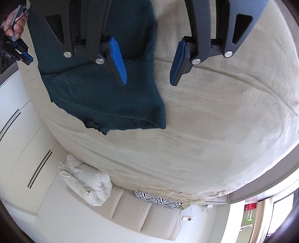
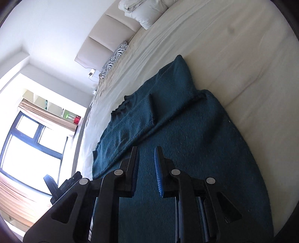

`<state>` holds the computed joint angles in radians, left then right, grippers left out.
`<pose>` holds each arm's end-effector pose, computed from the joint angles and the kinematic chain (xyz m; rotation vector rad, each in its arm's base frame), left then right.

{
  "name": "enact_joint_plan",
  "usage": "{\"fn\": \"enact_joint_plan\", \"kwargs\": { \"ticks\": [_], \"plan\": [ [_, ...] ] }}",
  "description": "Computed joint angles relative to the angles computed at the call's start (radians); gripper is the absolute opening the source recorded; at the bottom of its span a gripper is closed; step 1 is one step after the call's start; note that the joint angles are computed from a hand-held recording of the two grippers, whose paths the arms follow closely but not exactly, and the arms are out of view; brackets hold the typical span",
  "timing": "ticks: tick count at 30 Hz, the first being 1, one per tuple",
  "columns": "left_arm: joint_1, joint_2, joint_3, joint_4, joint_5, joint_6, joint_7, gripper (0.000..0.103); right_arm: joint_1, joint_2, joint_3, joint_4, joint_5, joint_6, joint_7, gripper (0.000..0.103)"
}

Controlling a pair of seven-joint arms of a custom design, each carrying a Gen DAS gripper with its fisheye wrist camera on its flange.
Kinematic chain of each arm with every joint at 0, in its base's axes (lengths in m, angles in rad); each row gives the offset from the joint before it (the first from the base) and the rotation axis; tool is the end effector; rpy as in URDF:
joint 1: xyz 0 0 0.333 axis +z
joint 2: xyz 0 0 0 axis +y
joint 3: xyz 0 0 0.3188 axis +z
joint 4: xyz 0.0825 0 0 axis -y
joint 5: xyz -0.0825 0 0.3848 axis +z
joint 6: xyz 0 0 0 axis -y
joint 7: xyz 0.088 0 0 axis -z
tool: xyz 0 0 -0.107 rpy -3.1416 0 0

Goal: Fold small clothes

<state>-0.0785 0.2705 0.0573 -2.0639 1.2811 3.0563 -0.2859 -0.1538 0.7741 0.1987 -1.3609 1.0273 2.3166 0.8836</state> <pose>0.5957 -0.0894 0.3481 -2.2499 1.2146 -0.8763 0.7625 0.0133 0.2958 -1.5554 1.5812 0.3327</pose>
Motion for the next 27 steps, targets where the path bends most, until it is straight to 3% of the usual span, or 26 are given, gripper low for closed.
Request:
{"fn": "enact_joint_plan", "kwargs": {
  "ticks": [3, 6, 8, 10, 12, 15, 19, 25, 27],
  "plan": [
    [-0.017, 0.005, -0.043, 0.003, -0.042, -0.066, 0.123, 0.062, -0.028, -0.109, -0.011, -0.163, 0.013, 0.009, -0.086, 0.016],
    [-0.003, 0.042, -0.071, 0.017, -0.187, -0.067, 0.238, 0.061, -0.039, -0.184, -0.036, -0.280, 0.038, -0.021, -0.123, 0.016],
    [-0.037, 0.044, -0.035, 0.013, -0.181, -0.051, 0.199, 0.061, -0.038, -0.249, -0.055, -0.372, 0.067, 0.001, -0.184, 0.016],
    [-0.042, 0.057, -0.041, 0.023, -0.221, -0.060, 0.254, 0.061, -0.043, -0.297, -0.079, -0.441, 0.100, 0.000, -0.230, 0.016],
    [-0.058, 0.073, -0.029, 0.036, -0.230, -0.071, 0.291, 0.061, -0.045, -0.317, -0.104, -0.473, 0.121, -0.016, -0.246, 0.016],
    [-0.033, 0.101, -0.056, 0.044, -0.356, -0.092, 0.400, 0.060, -0.041, -0.339, -0.139, -0.511, 0.123, -0.024, -0.247, 0.016],
    [-0.038, 0.124, -0.046, 0.045, -0.458, -0.127, 0.464, 0.056, -0.043, -0.347, -0.159, -0.531, 0.140, -0.043, -0.252, 0.016],
    [-0.091, 0.086, 0.024, -0.006, -0.437, -0.102, 0.410, 0.055, -0.012, -0.333, -0.169, -0.507, 0.091, 0.008, -0.216, 0.016],
    [-0.113, 0.043, 0.049, -0.052, -0.384, -0.080, 0.341, 0.056, -0.002, -0.343, -0.176, -0.505, 0.052, 0.037, -0.207, 0.016]
  ]
}}
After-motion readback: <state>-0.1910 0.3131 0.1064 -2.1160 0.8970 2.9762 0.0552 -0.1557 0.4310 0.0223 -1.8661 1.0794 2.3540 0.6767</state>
